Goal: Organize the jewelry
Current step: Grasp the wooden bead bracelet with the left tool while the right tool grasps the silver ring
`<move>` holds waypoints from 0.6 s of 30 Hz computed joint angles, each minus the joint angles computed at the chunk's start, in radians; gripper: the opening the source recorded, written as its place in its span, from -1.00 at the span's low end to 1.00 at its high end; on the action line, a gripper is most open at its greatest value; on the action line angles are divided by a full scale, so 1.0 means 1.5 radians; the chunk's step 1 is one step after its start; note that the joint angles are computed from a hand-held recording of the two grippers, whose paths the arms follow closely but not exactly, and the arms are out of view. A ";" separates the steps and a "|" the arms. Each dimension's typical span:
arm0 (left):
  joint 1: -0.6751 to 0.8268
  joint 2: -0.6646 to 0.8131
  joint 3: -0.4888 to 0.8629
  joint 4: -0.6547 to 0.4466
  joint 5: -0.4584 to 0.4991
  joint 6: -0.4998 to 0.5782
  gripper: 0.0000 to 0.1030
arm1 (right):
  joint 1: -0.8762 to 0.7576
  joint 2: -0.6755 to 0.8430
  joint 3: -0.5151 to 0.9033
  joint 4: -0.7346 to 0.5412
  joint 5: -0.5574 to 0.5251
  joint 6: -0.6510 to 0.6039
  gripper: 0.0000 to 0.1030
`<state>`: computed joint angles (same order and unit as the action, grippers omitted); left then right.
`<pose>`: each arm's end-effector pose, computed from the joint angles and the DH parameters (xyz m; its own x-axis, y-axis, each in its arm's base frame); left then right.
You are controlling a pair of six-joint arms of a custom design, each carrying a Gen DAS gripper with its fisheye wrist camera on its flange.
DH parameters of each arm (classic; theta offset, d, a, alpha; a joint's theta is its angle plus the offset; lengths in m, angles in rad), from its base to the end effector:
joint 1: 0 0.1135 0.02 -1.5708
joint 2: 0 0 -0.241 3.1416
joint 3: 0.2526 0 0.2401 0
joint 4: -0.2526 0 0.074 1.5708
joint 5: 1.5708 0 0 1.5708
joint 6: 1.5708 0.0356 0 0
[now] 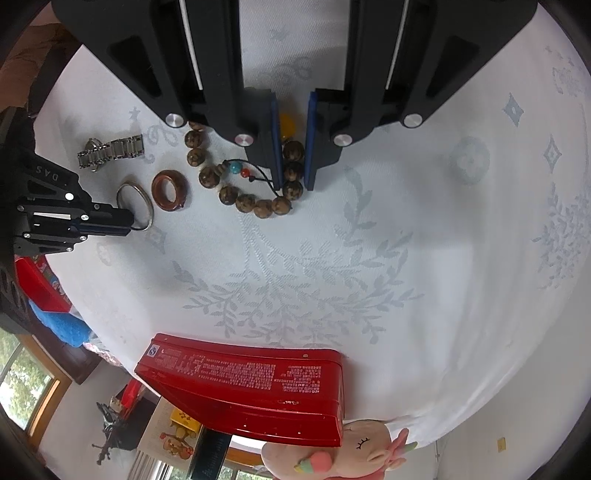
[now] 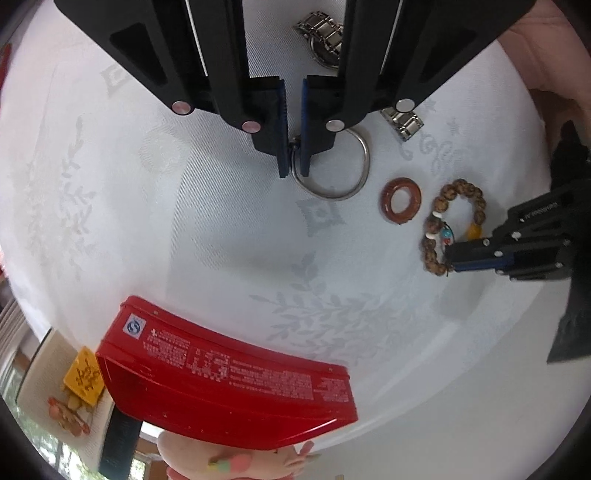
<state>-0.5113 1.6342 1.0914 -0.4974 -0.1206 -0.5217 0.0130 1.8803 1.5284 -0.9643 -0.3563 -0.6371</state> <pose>0.2817 -0.1532 0.1910 -0.8678 -0.0804 -0.4904 0.0003 0.9868 -0.1622 0.3592 0.0171 0.2153 -0.7184 -0.5669 -0.4033 -0.6560 0.7449 0.1215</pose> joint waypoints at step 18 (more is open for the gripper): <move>0.013 -0.070 -0.020 0.026 0.019 0.006 -0.82 | -0.052 0.040 0.074 -0.061 -0.078 0.000 -0.90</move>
